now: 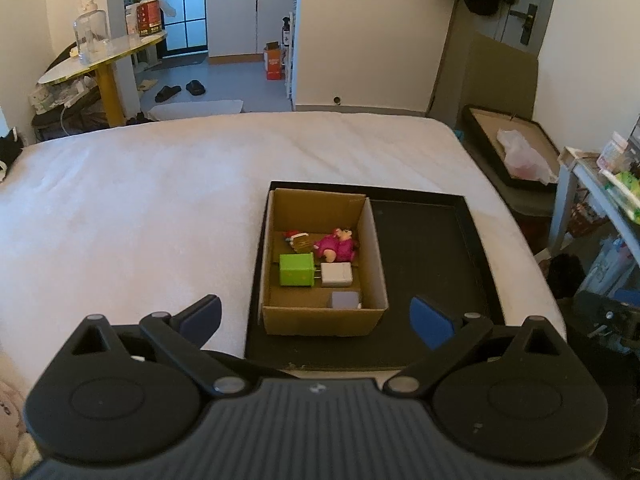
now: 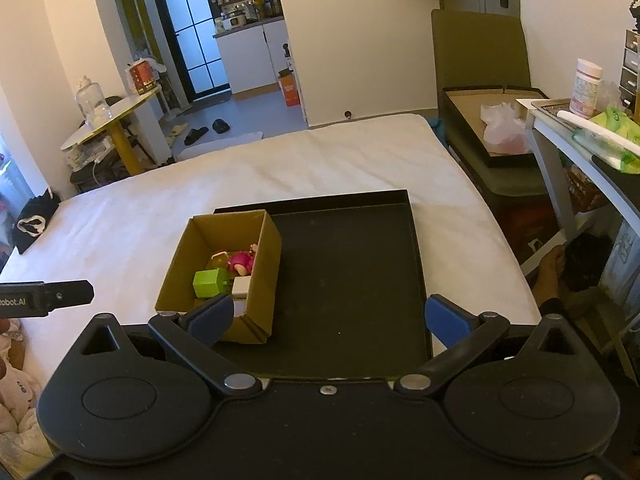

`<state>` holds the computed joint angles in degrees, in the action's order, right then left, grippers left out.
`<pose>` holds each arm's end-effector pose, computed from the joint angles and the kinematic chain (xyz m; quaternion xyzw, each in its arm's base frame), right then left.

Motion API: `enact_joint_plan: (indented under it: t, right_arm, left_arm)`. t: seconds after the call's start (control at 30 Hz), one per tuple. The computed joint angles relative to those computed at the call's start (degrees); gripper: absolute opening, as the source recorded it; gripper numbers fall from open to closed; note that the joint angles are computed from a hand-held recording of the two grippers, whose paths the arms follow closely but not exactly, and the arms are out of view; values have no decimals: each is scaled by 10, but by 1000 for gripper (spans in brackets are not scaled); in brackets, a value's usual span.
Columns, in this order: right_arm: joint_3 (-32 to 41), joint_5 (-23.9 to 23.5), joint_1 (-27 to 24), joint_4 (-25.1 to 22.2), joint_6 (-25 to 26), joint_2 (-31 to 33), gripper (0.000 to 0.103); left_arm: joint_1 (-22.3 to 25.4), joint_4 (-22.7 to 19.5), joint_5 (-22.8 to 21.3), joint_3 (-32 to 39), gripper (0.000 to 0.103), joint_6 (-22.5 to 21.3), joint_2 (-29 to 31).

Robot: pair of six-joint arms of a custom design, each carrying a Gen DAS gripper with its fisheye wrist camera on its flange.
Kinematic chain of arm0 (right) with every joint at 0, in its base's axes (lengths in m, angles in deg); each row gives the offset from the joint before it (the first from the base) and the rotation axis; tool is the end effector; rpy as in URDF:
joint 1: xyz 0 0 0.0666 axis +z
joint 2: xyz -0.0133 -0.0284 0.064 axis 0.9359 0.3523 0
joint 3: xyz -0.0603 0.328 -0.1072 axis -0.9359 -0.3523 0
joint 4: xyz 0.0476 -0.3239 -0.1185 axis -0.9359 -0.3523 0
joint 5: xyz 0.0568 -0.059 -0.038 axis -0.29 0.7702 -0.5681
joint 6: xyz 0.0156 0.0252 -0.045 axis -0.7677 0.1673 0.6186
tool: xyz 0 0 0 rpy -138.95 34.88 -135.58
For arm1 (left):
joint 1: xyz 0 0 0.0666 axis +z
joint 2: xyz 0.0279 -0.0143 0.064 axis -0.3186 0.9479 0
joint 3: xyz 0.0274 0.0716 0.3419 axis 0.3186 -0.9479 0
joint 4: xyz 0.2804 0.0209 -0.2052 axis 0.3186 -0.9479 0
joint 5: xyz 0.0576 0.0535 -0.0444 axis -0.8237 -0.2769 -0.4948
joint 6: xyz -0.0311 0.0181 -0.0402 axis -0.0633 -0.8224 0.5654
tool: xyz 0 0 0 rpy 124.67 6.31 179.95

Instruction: Organize rigid objects

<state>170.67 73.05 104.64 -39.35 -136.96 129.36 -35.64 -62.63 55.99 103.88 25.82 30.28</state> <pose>0.4420 0.2890 0.4907 0.2020 0.8947 0.0131 0.3982 0.5544 -0.1749 0.5215 0.1858 0.9179 -0.0947 0.3377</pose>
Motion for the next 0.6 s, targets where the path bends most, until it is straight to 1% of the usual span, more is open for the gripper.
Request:
enact_joint_plan:
  t: [0.1,0.3,0.53,0.6]
  right_arm:
    - [1,-3,0,-2,2,2,103]
    - [3,-11,-1,-7,4,4,103]
    - [8,-10,-2,-13,0,7,103]
    - [4,-13,-2,-9,2,5,103]
  left_arm:
    - [1,-12,0,21,100,1,11]
    - [3,-11,4,13,100,-3,8]
    - [3,-19,3,23,100,-6,12]
    - [3,-24,4,32,100,-4,16]
